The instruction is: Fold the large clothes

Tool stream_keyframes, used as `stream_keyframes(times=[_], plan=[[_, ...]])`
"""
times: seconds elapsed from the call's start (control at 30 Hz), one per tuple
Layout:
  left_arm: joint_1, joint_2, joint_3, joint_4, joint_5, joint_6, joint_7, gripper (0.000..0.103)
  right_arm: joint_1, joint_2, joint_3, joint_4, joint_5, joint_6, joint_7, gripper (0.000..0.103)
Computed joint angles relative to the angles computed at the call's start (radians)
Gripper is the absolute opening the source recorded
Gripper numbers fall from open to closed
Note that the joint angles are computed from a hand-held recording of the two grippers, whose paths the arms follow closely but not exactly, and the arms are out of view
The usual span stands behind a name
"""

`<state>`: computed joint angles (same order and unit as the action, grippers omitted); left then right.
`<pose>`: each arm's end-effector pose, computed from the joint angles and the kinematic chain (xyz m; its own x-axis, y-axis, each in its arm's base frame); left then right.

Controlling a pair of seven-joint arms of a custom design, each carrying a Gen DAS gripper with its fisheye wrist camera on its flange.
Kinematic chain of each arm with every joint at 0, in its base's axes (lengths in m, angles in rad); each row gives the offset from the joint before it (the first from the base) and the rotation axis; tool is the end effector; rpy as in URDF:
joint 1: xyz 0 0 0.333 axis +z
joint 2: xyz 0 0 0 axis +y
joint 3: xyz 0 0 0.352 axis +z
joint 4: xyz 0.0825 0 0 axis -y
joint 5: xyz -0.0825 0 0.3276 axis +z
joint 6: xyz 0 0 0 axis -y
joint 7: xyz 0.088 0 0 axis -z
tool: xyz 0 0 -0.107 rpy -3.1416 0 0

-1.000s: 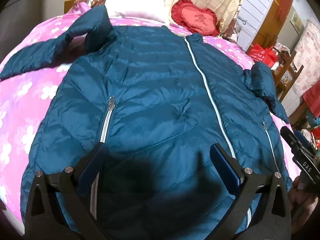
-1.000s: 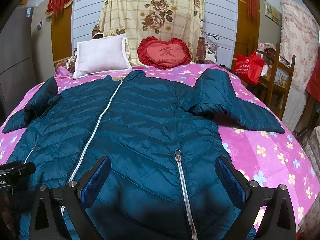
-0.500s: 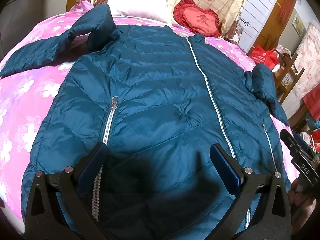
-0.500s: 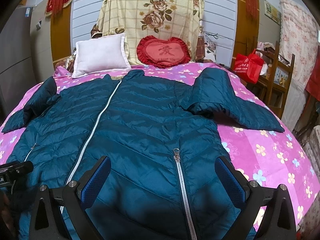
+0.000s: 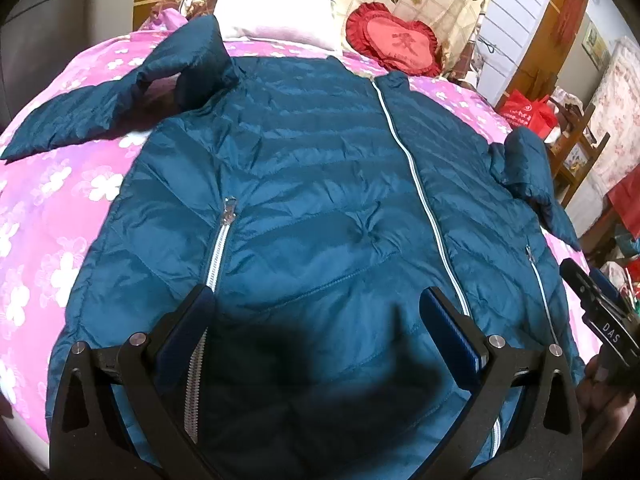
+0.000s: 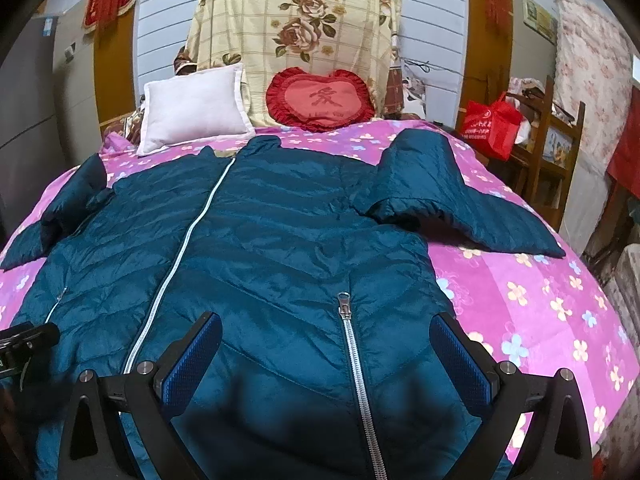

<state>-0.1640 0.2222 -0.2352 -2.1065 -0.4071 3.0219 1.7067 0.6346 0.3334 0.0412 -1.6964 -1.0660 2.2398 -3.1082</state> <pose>0.5531 -0.1904 0.4642 -0.2062 -0.9443 0.2565 -0.7972 0.0100 -0.6036 0.5164 0.3764 0.4945 -0.3346 -0.9413 0.0451 -0.6004 0.1760 -0.7801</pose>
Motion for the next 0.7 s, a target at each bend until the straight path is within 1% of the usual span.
stream_keyframes(times=[0.13,0.27,0.4,0.6,0.7], plan=[[-0.008,0.002,0.010,0.005,0.011,-0.012,-0.013,0.103,0.001,0.005,0.001,0.008,0.010,-0.005,-0.012,0.103],[-0.003,0.003,0.004,0.002,0.006,-0.002,-0.010,0.103,0.003,0.006,0.000,0.012,0.014,-0.008,-0.017,0.103],[-0.009,0.003,0.011,0.001,0.017,-0.003,-0.021,0.103,0.004,0.009,-0.002,0.016,0.016,-0.009,-0.019,0.103],[-0.029,0.002,0.038,0.001,0.062,-0.009,-0.067,0.103,0.007,0.009,-0.002,0.019,0.020,-0.015,-0.023,0.103],[-0.026,0.002,0.039,0.000,0.072,-0.012,-0.077,0.103,0.007,0.010,-0.003,0.020,0.020,-0.015,-0.022,0.103]])
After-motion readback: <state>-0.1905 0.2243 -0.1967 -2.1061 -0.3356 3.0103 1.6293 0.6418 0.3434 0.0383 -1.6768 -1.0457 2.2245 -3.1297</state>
